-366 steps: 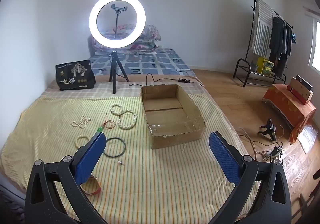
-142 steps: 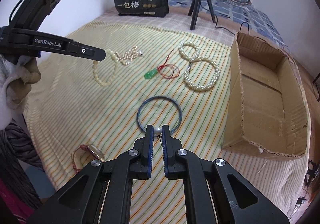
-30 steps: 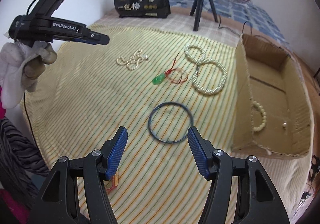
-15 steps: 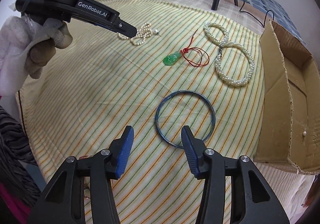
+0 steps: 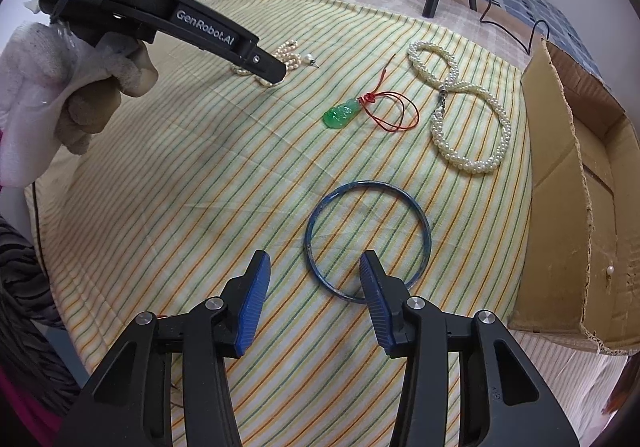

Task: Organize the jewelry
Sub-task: 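Move right tool to dark blue bangle while left tool approaches pearl necklace, then close right tool on blue bangle rim while left tool grips pearl necklace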

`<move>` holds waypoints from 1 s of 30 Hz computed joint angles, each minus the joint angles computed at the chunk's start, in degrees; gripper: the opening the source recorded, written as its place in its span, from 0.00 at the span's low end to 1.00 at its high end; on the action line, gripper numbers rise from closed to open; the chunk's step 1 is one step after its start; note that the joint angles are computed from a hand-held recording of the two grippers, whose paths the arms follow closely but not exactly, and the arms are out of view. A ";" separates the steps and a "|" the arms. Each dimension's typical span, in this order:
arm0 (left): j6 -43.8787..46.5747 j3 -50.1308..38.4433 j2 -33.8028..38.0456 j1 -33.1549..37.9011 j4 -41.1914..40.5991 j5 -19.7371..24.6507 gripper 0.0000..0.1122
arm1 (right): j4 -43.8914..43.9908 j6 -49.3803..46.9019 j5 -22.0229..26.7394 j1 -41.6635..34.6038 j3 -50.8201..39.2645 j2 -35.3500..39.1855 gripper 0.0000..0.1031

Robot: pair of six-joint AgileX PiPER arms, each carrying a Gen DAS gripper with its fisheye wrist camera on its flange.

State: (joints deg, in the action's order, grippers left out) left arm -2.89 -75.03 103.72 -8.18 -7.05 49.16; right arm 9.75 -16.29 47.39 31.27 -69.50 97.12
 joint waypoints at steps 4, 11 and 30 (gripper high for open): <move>-0.46 -0.28 0.43 -0.30 0.95 -0.27 0.60 | -0.16 -0.07 -0.19 0.24 0.40 -0.10 0.44; -1.08 -0.66 1.68 -0.51 2.68 -1.11 0.60 | -1.23 0.48 -0.26 0.55 -0.02 0.48 0.44; -3.33 0.89 1.53 0.70 4.16 -4.91 0.06 | -2.12 1.51 -0.45 1.76 -2.51 3.09 0.06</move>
State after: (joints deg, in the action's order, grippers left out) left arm -6.22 -74.14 105.25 -7.48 -2.89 44.25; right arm 7.63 -14.79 46.94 33.03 -72.01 100.21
